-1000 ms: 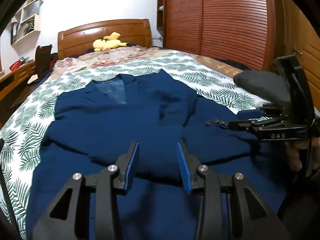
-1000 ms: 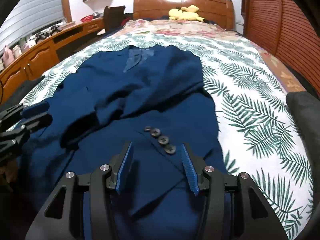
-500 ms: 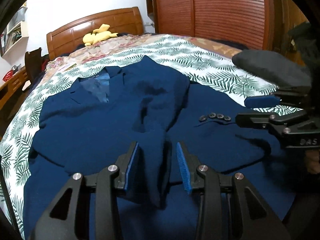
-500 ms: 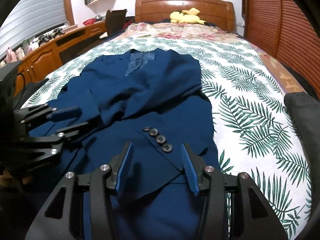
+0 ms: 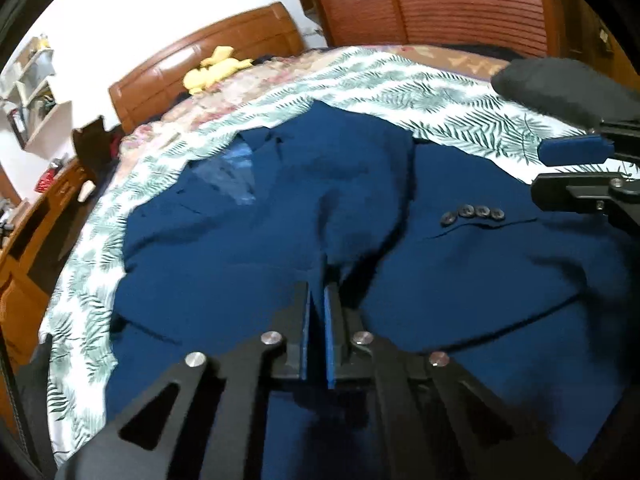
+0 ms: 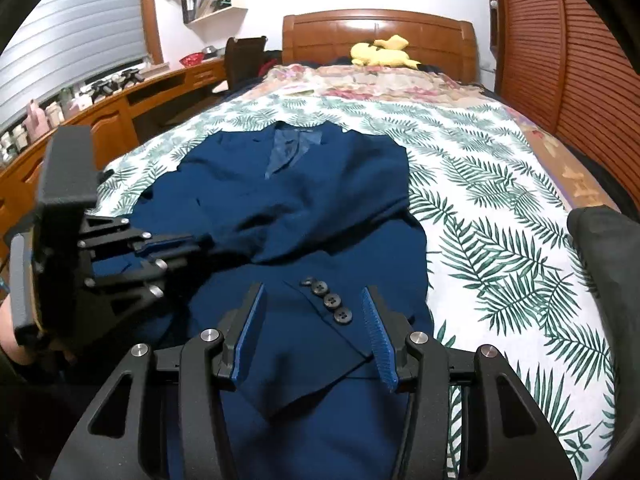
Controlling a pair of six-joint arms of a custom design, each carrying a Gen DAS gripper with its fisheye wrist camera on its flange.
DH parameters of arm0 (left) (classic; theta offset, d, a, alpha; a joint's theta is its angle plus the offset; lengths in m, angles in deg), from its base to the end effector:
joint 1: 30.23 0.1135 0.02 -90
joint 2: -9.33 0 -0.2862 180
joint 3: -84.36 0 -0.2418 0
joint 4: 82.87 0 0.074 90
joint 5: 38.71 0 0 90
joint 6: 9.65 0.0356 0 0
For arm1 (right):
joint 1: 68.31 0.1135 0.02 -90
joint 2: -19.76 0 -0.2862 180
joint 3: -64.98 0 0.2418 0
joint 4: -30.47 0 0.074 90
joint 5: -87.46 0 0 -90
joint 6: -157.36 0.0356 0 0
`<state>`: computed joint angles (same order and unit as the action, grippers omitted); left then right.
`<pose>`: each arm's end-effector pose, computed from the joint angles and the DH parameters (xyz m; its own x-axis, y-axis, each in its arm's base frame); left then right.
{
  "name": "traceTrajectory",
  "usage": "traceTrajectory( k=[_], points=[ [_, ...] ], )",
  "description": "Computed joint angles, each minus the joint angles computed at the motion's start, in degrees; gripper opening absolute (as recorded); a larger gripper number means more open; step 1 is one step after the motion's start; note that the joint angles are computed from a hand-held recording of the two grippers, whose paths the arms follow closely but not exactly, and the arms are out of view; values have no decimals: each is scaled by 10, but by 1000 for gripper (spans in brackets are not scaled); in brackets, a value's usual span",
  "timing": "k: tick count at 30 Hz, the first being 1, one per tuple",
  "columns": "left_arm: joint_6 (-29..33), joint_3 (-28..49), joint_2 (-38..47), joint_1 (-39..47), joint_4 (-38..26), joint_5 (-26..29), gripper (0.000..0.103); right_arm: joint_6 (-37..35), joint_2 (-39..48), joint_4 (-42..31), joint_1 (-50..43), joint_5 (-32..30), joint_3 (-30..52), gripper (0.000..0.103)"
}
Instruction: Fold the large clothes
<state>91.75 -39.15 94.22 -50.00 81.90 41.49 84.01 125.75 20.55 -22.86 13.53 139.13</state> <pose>0.2713 -0.0911 0.2083 -0.5936 0.4203 -0.6863 0.3414 0.9037 0.2582 0.2771 0.2674 0.1890 -0.6023 -0.2194 -0.7675 -0.3834 0.9228 0.0371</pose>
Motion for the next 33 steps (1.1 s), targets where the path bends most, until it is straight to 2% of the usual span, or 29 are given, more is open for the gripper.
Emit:
traceTrajectory(
  k=[10, 20, 27, 33],
  points=[
    [-32, -96, -191, 83, -49, 59, 2, -7, -10, 8, -1, 1, -12, 50],
    [-23, -153, -279, 171, -98, 129, 2, -10, 5, -7, 7, 5, 6, 50],
    [-30, -158, -305, 195, -151, 175, 3, -15, 27, -17, 9, 4, 26, 50],
    [8, -158, -347, 267, -186, 227, 7, -20, 39, -24, 12, 3, 37, 50]
  ],
)
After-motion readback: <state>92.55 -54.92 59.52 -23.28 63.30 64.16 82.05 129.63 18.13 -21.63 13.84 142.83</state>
